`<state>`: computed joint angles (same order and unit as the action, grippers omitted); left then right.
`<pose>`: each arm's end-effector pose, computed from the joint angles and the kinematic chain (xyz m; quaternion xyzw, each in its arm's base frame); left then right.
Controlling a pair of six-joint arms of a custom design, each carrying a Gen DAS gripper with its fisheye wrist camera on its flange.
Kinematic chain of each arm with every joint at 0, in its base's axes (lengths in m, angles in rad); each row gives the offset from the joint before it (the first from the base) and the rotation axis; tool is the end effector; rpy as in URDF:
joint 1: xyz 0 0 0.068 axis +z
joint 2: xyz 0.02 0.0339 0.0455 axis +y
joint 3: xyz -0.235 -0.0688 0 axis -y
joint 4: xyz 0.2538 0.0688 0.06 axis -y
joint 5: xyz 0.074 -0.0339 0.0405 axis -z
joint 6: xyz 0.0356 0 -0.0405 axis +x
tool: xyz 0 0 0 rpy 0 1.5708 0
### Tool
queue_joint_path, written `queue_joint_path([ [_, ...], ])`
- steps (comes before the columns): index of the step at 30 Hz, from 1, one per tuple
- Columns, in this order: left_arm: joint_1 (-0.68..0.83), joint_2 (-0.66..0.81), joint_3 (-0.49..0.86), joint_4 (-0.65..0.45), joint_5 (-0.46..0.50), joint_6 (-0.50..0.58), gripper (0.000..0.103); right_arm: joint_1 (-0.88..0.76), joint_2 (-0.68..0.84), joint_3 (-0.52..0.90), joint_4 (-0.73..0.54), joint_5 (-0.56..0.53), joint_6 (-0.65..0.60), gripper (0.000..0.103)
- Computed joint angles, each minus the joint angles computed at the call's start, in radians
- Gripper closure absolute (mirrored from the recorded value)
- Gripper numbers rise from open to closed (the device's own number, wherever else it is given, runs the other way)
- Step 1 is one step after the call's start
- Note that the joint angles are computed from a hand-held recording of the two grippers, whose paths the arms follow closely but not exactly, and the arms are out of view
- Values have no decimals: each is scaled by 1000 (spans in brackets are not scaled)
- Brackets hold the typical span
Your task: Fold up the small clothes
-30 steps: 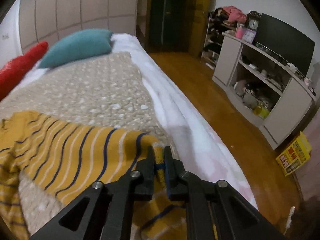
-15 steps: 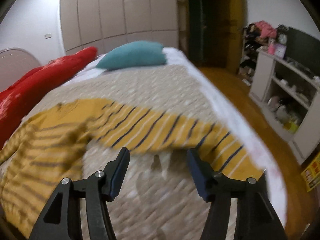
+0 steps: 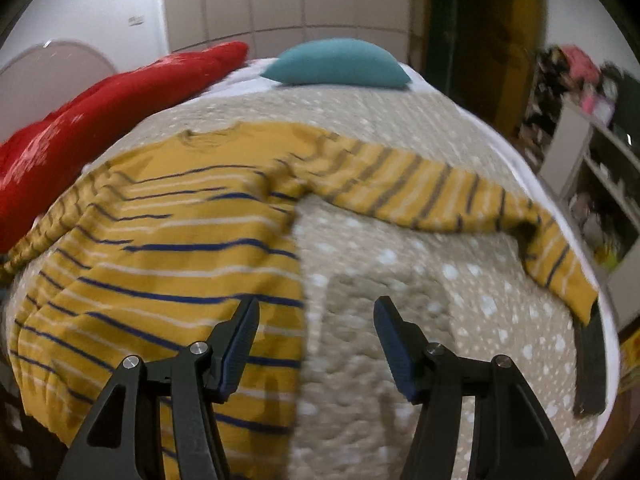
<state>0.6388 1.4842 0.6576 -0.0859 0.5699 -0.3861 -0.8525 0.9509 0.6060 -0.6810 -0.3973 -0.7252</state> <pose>0.2357 0.1511 0.1193 -0.3661 0.8361 -0.2248 0.3413 0.1407 -0.1400 0.1841 0.0071 0.9456 -0.0532 0.3207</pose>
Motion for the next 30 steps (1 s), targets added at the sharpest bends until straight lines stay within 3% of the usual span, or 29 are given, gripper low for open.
queue_joint_path([
  [1,30,23,13,-1,21,4,84,26,-30,-14,0,18,3,39],
  [4,98,56,32,0,103,-15,97,101,-66,-42,-3,61,27,39],
  [9,44,-127,-2,-65,4,32,98,158,-73,-65,-23,49,55,47],
  [12,-56,-200,52,-107,-72,14,98,135,-87,-81,-37,18,15,51],
  [17,-360,-293,190,-183,-180,-6,98,-21,-9,-52,-58,-78,-85,51],
  [21,-752,-175,394,-182,-312,-28,98,-148,102,-2,-65,-139,-146,51],
  [26,-1126,210,757,-238,-305,8,97,-275,239,64,-52,-164,-200,51],
  [28,-1216,334,868,-299,-332,20,86,-307,279,91,-53,-167,-208,51],
  [30,-1269,378,866,-306,-312,13,75,-337,316,123,-57,-179,-213,51],
])
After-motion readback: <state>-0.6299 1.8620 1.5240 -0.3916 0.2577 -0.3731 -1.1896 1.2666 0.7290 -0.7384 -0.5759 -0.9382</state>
